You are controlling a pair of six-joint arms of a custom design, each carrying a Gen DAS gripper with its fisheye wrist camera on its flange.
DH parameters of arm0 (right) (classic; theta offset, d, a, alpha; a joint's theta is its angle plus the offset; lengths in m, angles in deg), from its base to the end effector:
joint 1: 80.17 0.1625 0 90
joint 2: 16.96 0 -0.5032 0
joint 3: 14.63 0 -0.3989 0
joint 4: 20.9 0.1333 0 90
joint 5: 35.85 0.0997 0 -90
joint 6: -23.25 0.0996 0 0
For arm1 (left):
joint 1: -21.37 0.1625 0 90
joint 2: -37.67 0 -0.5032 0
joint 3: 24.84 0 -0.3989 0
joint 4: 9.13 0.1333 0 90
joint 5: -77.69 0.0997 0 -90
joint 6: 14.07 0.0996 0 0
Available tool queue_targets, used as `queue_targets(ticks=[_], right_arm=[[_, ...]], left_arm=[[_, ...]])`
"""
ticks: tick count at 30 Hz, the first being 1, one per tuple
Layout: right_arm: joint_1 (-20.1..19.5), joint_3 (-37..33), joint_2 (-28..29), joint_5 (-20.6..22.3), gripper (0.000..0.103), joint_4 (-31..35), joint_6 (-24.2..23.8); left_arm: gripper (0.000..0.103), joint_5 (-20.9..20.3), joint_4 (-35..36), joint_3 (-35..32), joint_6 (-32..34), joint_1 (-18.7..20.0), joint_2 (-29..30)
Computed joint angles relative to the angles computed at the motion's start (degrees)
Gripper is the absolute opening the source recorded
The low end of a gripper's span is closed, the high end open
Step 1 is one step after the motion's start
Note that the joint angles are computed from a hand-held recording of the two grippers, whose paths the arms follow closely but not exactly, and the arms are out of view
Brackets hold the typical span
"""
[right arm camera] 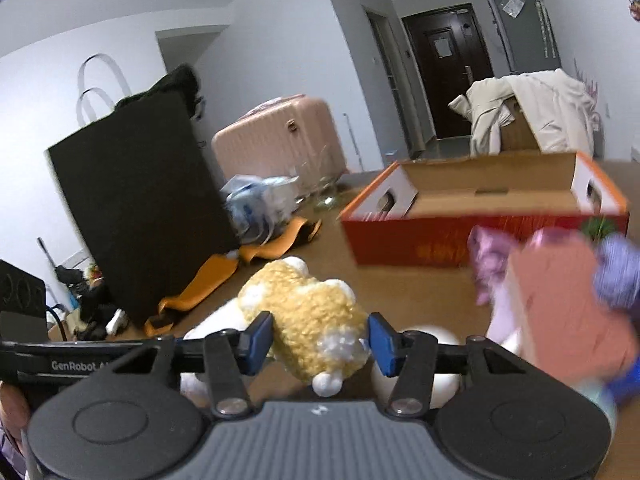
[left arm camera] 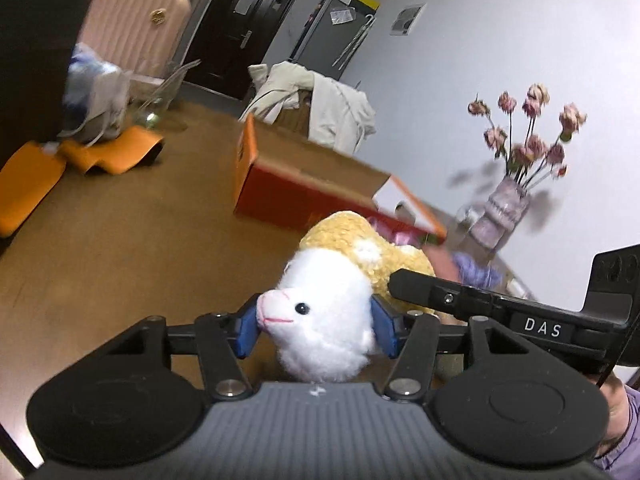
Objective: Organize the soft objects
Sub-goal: 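Carry the held plush with both grippers over the cardboard box, then lower the plush into the box and open both grippers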
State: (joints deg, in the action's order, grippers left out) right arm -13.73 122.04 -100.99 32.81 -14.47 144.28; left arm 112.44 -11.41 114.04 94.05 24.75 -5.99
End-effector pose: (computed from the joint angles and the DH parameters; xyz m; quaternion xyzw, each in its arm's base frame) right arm 0.0529 -0.3029 0.2151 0.3351 -0.8873 0.3147 0.0387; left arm -0.2122 -0.2280 0.0611 0.1254 0.8769 -0.4512 0.1088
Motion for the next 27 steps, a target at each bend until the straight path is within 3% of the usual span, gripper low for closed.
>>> queue_targets(ticks=[3,6,9,13,15,17,18,22,27], right_arm=[[9.2,-8.51,2.41,6.17,0.051,2.88,4.78],[15.33,-18.66,7.85,10.85,0.051,7.43,7.57],[19.47,-31.9,16.5,15.74,0.05,14.91,12.02],[21.87,-47.85,27.65,20.85,0.049,23.75,15.46],[21.8,-53.82,32.31,22.22,0.043,26.68,16.01],[21.65,-59.16,36.64,23.77,0.029,28.65,16.83],[21.37,-61.63,38.74,23.88,0.026,29.47,17.87],[20.82,-63.32,42.23,26.2,0.026,27.12,17.61],[20.2,-61.99,41.68,25.29,0.027,26.11,17.24]], left_arm=[[0.057,-0.61,-2.02,-6.18,17.27,9.48,-5.76],[0.057,-0.67,-2.88,-13.47,29.8,17.7,-7.55],[0.057,-0.71,-1.17,-21.66,37.3,24.75,-6.16],[0.056,-0.21,3.84,-32.2,42.74,32.46,-2.26],[0.056,-0.62,5.01,-36.41,45.89,35.13,-0.06],[0.056,0.94,7.13,-40.3,48.94,37.61,2.02],[0.059,1.07,8.15,-41.88,49.67,38.38,3.1],[0.06,-0.19,10.24,-46.1,53.59,40.46,6.59],[0.065,-0.38,8.58,-44.44,54.89,40.14,5.83]])
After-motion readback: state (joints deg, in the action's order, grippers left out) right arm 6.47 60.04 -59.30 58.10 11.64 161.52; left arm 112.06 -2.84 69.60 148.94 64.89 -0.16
